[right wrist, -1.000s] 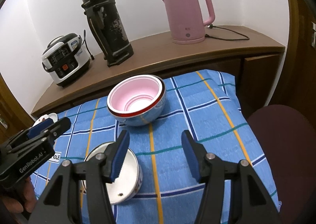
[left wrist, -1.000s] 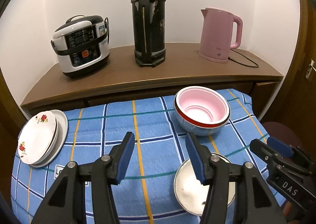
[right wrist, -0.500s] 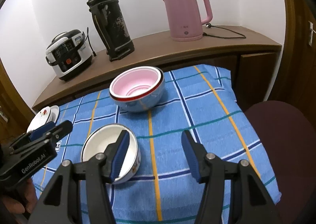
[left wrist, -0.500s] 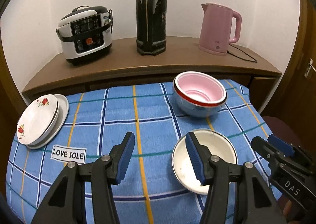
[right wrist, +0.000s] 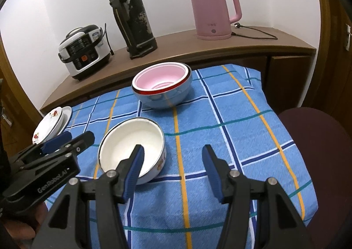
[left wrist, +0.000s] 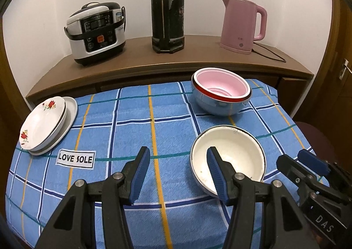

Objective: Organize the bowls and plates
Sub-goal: 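Close both tools on the white enamel bowl rim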

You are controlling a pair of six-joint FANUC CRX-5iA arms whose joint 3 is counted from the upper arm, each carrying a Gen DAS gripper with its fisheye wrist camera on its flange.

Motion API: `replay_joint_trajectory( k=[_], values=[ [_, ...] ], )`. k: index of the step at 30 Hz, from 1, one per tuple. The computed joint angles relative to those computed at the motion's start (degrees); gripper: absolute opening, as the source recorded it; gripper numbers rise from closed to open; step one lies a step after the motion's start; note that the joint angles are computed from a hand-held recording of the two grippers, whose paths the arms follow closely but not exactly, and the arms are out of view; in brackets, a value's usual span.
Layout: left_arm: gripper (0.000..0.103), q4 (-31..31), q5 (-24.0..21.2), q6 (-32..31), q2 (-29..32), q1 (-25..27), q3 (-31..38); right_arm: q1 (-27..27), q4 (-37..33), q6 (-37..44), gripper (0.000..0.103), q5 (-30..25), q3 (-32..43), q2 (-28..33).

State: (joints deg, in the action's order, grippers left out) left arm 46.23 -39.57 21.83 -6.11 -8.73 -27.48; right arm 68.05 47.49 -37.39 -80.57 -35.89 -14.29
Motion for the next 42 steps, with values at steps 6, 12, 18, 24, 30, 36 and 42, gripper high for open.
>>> replay_joint_trajectory(
  k=[6, 12, 18, 24, 30, 36, 42],
  values=[
    [0.056, 0.32, 1.15, -0.92, 0.03, 0.12, -0.5, 0.27, 0.76, -1.02, 0.056, 0.1, -0.13, 0.44],
    [0.056, -0.28, 1.29, -0.2, 1.18, -0.01, 0.36, -0.57, 1.08, -0.36, 0.055, 1.27, -0.21, 0.64],
    [0.056, -0.7, 1.89, 1.17, 2.61, -0.54, 1.45, -1.11, 1.28, -0.35, 0.048, 0.4, -0.31, 0.86],
    [0.056, -3.07, 1.82, 3.1, 4.3, -1.45, 2.71, -3.69, 0.86, 0.74, 0.047, 5.76, -1.59, 0.5],
    [0.056, -4.84, 2.69, 4.75, 5.77, -2.61, 3.78, -5.69, 1.37, 0.97, 0.042, 7.89, -1.92, 1.16],
    [0.056, -6.06, 3.05, 6.1, 7.0, -3.24, 4.57, -7.27, 0.98, 2.03, 0.035, 10.21, -1.96, 1.72],
    [0.056, -6.04, 3.34, 5.94, 7.62, -3.62, 4.56, -8.43, 0.42, 3.44, 0.026, 11.95, -1.38, 2.62]
  ],
)
